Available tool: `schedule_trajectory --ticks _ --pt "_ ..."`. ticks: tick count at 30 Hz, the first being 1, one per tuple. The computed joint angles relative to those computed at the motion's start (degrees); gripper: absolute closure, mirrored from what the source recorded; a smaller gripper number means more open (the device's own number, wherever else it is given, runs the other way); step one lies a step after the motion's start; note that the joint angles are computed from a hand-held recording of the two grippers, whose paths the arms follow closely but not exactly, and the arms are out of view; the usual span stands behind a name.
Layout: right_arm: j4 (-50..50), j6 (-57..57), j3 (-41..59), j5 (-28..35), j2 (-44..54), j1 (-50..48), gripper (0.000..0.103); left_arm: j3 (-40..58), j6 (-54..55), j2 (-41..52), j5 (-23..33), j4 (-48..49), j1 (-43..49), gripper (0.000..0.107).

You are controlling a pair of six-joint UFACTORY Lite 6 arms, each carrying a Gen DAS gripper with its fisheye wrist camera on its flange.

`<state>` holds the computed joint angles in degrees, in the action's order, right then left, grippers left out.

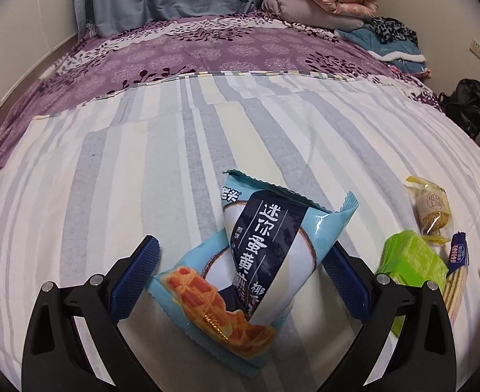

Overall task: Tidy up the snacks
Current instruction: 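Grasp the blue pastry bag with the left gripper while the right approaches a cookie packet, then grasp the yellow-wrapped cookie with the right gripper and lift it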

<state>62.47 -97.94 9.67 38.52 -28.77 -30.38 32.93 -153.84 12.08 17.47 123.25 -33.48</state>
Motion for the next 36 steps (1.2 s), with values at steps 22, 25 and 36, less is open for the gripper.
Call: schedule_trajectory --ticks 22,25,36 --pt "56.91 -30.61 22.71 -21.64 35.62 32.68 0.005 -8.45 -8.58 -9.15 3.79 3.52 0.46 0.055" --pt "68.15 -40.71 24.27 -23.89 37.73 35.53 0.013 -10.33 -9.27 -11.4 3.83 3.86 0.92 0.055" --pt "82.7 -56.0 21.83 -24.67 36.01 38.13 0.044 -14.6 -2.59 -19.91 4.62 -6.66 -2.97 0.055"
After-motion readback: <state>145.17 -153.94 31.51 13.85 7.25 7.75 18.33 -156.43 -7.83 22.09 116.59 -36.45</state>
